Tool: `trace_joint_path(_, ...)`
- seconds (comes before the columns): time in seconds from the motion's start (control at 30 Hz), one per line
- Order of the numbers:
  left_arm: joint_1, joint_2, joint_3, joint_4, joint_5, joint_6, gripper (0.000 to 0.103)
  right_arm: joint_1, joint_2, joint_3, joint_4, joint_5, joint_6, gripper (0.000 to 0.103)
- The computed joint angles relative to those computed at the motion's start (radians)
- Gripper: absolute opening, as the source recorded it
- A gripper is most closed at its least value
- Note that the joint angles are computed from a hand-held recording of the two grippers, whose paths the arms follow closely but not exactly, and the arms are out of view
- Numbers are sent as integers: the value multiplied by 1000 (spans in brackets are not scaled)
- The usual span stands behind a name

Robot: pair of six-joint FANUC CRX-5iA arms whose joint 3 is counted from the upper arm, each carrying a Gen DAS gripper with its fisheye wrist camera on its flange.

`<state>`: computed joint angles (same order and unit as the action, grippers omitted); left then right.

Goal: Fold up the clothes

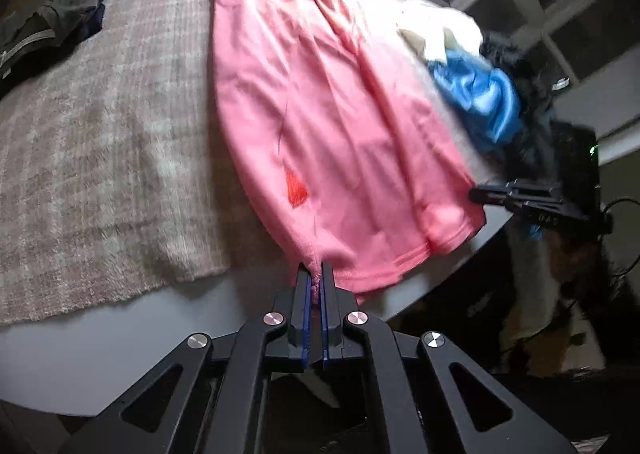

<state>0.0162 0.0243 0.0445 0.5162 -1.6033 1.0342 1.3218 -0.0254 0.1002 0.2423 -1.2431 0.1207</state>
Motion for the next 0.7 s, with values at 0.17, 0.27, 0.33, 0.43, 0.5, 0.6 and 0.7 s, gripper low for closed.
trace_joint_path(0.17,-11,117,167,59,-32,85,3,-72,-67,-22,16,84,33,4)
trace_joint_path(0.27,-34,231,334,78,18,144,3,-188,-9,69,4,72,173,4)
trace_joint_path(0.33,-71,329,490,4,68,167,8,-273,71,155,25,30,287,4)
trace_joint_path(0.43,-104,487,723,-106,2,227,12,-367,197,323,-15,-132,385,16)
trace_joint_path(0.5,-87,500,727,-82,-2,230,18,-382,187,301,-33,-127,407,25)
trace_joint_path(0.6,-49,414,598,-58,73,180,25,-376,162,244,-59,-86,420,27)
trace_joint_path(0.7,-48,356,497,-64,111,146,34,-364,166,219,-82,-59,451,27)
